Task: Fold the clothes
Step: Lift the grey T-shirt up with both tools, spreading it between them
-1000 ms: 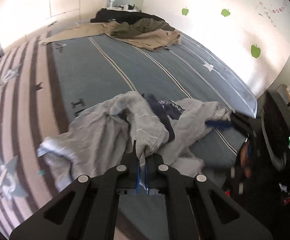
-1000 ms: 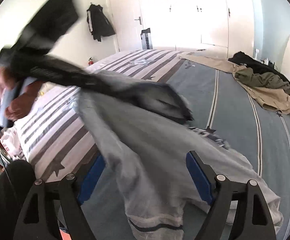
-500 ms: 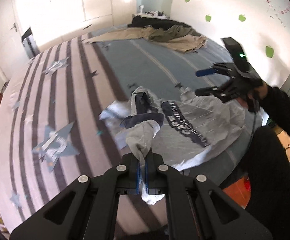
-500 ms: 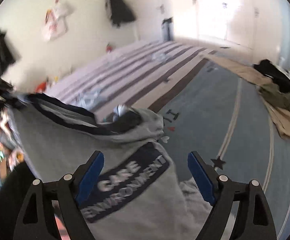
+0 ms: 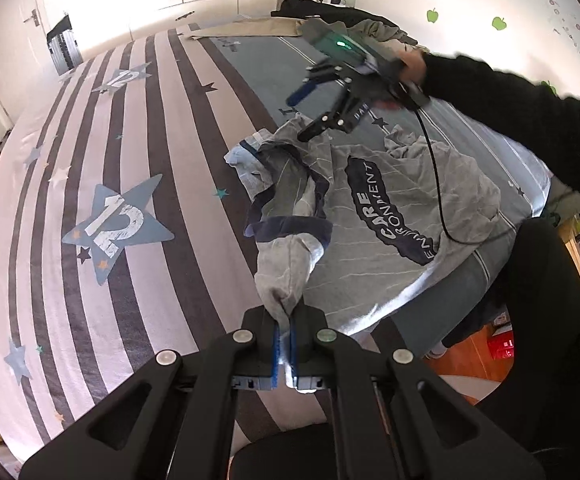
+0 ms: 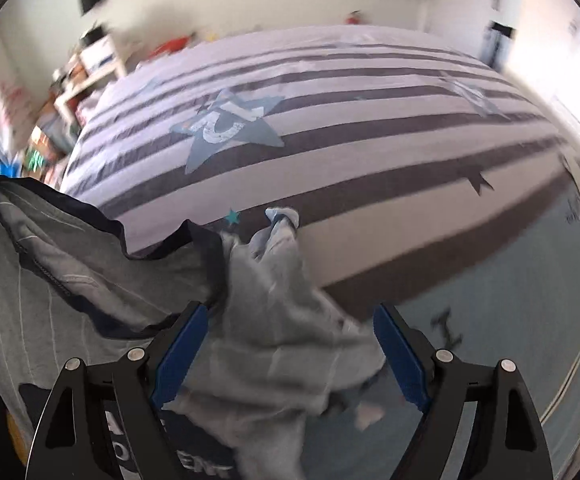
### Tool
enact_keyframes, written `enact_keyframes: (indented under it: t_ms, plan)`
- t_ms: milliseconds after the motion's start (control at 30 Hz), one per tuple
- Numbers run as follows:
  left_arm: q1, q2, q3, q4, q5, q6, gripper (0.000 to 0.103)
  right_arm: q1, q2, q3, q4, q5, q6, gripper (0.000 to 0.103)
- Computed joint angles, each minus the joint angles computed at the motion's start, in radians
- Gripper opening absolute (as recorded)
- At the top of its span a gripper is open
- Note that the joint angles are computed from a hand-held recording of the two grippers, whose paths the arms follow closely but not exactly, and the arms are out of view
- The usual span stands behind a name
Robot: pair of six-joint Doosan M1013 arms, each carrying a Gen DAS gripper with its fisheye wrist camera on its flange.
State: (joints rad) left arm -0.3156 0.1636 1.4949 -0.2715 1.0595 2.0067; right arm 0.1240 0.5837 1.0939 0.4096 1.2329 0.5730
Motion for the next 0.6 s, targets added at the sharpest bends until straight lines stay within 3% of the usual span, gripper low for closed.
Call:
enact_keyframes:
  t_ms: [67, 100, 133, 200, 300, 333, 433, 600]
  plan:
    - [0.003, 0.007, -0.005, -0.009, 0.001, 0.009, 0.002, 0.009, 0.034, -0.059, -0.045, 0.056, -0.047, 0.079]
    - [0.004, 0.011, -0.008, -0.013, 0.002, 0.013, 0.002, 0.015, 0.053, -0.090, -0.077, 0.096, -0.064, 0.071]
    - [0.005, 0.015, -0.010, -0.017, -0.001, 0.016, 0.002, 0.020, 0.072, -0.120, -0.100, 0.137, -0.074, 0.055]
    - [0.008, 0.022, -0.013, -0.027, -0.008, 0.019, 0.002, 0.028, 0.100, -0.156, -0.134, 0.197, -0.091, 0.038]
    - [0.007, 0.031, -0.017, -0.032, -0.014, 0.020, 0.002, 0.042, 0.115, -0.161, -0.180, 0.229, -0.119, 0.028]
    - [0.006, 0.034, -0.019, -0.031, -0.013, 0.020, 0.002, 0.044, 0.115, -0.154, -0.185, 0.239, -0.132, 0.020]
    - [0.001, 0.037, -0.020, -0.012, -0.020, 0.010, 0.002, 0.044, 0.099, -0.123, -0.188, 0.231, -0.158, 0.008]
    - [-0.008, 0.039, -0.021, 0.007, -0.047, -0.027, 0.002, 0.015, 0.067, -0.081, -0.136, 0.236, -0.142, 0.003]
